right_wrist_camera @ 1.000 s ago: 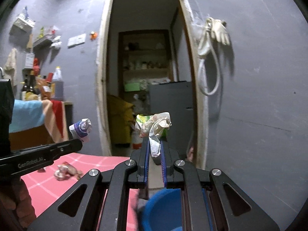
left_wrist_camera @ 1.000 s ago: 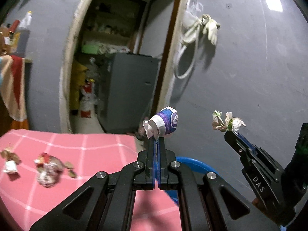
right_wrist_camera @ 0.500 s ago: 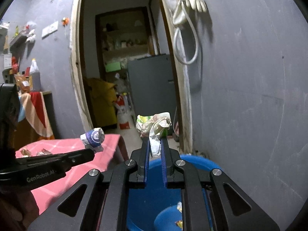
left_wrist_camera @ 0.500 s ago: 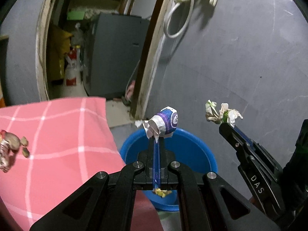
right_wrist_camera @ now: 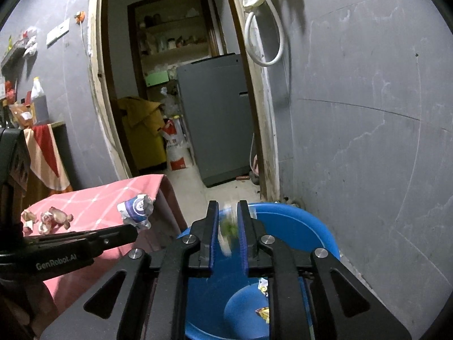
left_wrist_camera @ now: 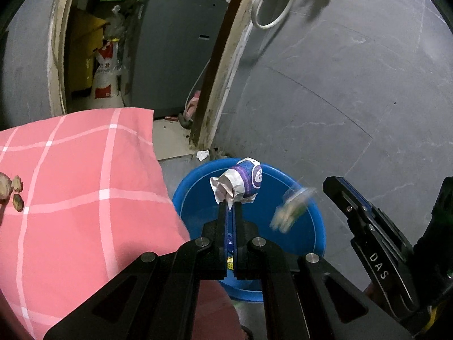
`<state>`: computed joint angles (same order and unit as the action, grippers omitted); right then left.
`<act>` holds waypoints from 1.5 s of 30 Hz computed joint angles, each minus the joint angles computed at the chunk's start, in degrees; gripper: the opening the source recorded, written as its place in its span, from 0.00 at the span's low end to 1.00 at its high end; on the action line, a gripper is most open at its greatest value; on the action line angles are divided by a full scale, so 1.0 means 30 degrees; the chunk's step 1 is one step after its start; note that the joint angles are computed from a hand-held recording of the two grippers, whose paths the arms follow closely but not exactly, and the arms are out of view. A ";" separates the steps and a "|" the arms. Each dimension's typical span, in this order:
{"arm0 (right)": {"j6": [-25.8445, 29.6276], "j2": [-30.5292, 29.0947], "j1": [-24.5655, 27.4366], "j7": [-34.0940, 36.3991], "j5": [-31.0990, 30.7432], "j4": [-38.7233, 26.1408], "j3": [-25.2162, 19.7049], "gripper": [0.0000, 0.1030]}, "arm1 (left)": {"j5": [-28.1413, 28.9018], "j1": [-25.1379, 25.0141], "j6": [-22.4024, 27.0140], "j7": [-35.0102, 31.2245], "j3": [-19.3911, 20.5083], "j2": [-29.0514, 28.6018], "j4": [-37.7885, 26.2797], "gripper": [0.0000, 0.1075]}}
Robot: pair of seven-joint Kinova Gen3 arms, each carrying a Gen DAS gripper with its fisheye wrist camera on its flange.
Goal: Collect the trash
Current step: 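Carry both pieces over the blue bucket and open both tools to drop them, then move both open tools back over the remaining trash on the table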
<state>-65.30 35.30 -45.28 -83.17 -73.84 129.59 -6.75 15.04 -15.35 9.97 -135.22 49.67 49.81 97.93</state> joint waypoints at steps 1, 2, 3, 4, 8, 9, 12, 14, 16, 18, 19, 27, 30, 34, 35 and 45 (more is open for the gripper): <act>-0.0006 -0.0002 -0.0019 0.0028 -0.0028 -0.0010 -0.0008 0.18 | 0.0004 -0.0054 0.0134 0.0021 -0.0004 0.0033 -0.0062 0.02; -0.0059 0.0007 -0.0053 0.0010 -0.0049 -0.0011 -0.0013 0.21 | 0.0032 -0.0132 0.0208 0.0001 0.0027 0.0058 -0.0084 0.02; -0.0096 0.0026 -0.0052 0.0002 -0.0047 -0.0066 -0.0001 0.27 | 0.0071 -0.0179 0.0423 0.0001 0.0008 0.0011 -0.0218 0.04; -0.0156 0.0041 -0.0066 -0.0017 -0.0032 -0.0108 0.0001 0.27 | 0.0142 -0.0250 0.0442 -0.0073 0.0030 -0.0014 -0.0193 0.05; -0.0423 0.0217 -0.0110 -0.0047 -0.0084 -0.0245 0.0000 0.27 | 0.0407 -0.0180 0.0633 -0.0298 -0.0106 -0.0077 -0.0375 0.08; -0.0519 0.0248 -0.0126 -0.0124 -0.0080 -0.0237 -0.0013 0.27 | 0.0472 -0.0223 0.0665 -0.0393 -0.0105 -0.0096 -0.0367 0.09; -0.0863 0.0391 -0.0229 -0.0332 -0.0173 -0.0220 -0.0053 0.28 | 0.0701 -0.0448 0.0499 -0.0672 0.0112 -0.0093 -0.0242 0.12; -0.1126 0.0427 -0.0315 -0.0461 -0.0210 -0.0196 -0.0075 0.30 | 0.0812 -0.0850 0.0073 -0.0882 0.0576 0.0050 0.0037 0.17; -0.1506 0.0497 -0.0477 -0.0592 -0.0291 -0.0171 -0.0104 0.32 | 0.0705 -0.1584 -0.0680 -0.1021 0.1360 0.0226 0.0539 0.32; -0.1941 0.0577 -0.0659 -0.0697 -0.0325 -0.0171 -0.0141 0.42 | 0.0240 -0.2615 -0.1926 -0.1017 0.2526 0.0606 0.1335 0.39; -0.2287 0.0647 -0.0804 -0.0849 -0.0308 -0.0125 -0.0157 0.47 | -0.0065 -0.3174 -0.2465 -0.0964 0.3099 0.0804 0.1694 0.43; -0.4822 0.1046 -0.1766 -0.0883 -0.0023 -0.0357 -0.0418 0.80 | -0.2780 -0.7213 -0.6126 0.0220 0.6436 0.1971 0.4180 0.77; -0.5530 0.1171 -0.1976 -0.0580 0.0605 -0.0557 -0.0530 0.88 | -0.4132 -0.8855 -0.7828 0.0658 0.7519 0.2686 0.5308 0.90; -0.6444 0.1472 -0.2234 -0.0009 0.1642 -0.1068 -0.0665 1.00 | -0.5579 -1.0520 -0.9666 0.1392 0.8118 0.2825 0.6591 0.93; -0.6529 0.1484 -0.2255 0.0262 0.1998 -0.1183 -0.0712 1.00 | -0.5850 -1.0848 -0.9992 0.1585 0.8106 0.2735 0.6807 0.93; -0.6641 0.1875 -0.2255 0.2363 0.4189 -0.2960 -0.1225 1.00 | -0.8231 -1.3109 -1.3899 0.3332 0.6973 0.1799 0.9012 0.93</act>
